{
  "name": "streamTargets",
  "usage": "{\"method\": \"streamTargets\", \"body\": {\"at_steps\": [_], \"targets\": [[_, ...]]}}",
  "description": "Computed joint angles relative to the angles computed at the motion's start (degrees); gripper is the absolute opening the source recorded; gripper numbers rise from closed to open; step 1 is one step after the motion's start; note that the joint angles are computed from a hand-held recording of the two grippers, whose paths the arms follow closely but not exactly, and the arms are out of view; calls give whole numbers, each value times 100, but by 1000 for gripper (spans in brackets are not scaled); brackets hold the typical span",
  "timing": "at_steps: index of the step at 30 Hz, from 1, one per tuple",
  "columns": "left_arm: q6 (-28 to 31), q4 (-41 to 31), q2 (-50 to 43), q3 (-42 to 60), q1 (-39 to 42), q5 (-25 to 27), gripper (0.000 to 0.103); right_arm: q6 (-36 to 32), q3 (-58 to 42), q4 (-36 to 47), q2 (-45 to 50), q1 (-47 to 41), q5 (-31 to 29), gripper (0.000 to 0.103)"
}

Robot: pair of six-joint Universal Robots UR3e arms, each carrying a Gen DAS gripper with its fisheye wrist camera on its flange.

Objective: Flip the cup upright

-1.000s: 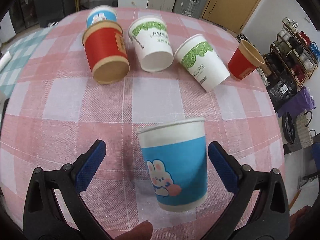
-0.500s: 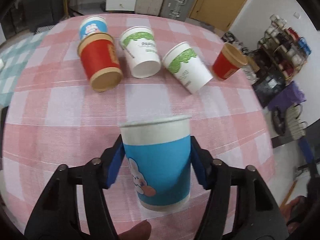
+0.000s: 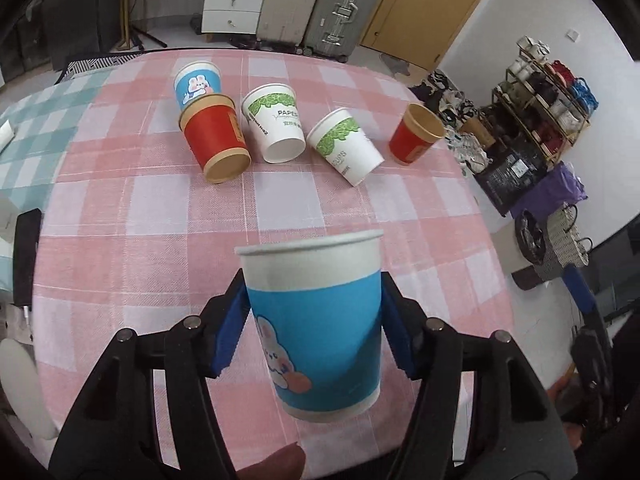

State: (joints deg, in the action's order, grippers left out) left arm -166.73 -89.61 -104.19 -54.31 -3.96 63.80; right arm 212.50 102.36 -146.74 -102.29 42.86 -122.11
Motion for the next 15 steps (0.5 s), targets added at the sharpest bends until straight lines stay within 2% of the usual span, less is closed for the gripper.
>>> {"method": "streamTargets", "body": {"at_steps": [6, 11, 15], "targets": [[960, -1416, 869, 263, 612, -384, 59, 170, -291, 78, 267, 332, -173, 103], [1528, -1686, 1958, -896, 1140, -481, 60, 258, -393, 140, 449, 434, -99, 103], [1659, -1556, 2594, -2212, 1517, -494, 60, 294, -437, 223, 544, 519, -121, 103]]}}
